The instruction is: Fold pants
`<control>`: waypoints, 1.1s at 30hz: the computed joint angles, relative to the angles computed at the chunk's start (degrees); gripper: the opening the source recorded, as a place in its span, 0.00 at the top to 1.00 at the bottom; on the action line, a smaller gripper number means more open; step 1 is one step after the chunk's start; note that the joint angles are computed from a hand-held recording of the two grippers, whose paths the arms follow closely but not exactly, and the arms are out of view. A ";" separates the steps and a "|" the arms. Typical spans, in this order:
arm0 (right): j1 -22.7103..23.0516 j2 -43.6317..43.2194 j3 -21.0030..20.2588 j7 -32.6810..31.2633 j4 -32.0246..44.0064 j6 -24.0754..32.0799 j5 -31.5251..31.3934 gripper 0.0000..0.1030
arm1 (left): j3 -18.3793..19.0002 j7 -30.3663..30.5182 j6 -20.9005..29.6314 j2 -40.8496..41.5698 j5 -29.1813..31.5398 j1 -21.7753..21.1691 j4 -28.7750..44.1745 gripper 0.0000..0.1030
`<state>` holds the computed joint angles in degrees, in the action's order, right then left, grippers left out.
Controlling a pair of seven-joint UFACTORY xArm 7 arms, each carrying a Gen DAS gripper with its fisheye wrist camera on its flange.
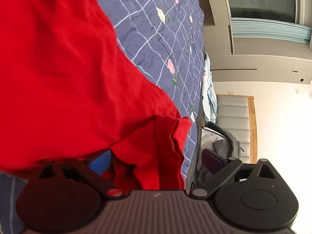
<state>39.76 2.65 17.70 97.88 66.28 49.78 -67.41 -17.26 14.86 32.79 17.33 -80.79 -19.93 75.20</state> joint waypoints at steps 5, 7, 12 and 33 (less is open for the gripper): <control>0.41 0.60 0.03 -0.45 -0.11 0.36 0.15 0.72 | 0.96 -8.62 -1.77 0.96 15.81 -2.18 2.93 0.63; 0.50 0.60 -0.07 0.32 -0.16 0.30 -0.02 0.72 | 0.67 -9.87 -2.08 1.06 19.85 -2.13 3.80 0.68; 0.58 0.62 -0.16 1.17 -0.15 0.27 -0.48 0.72 | -0.31 -9.10 -3.42 -1.07 24.48 -1.28 2.77 0.86; -4.23 -5.88 0.83 8.87 -4.61 13.00 1.55 0.14 | 2.03 -18.24 -7.86 -6.31 44.29 -2.34 -4.14 0.25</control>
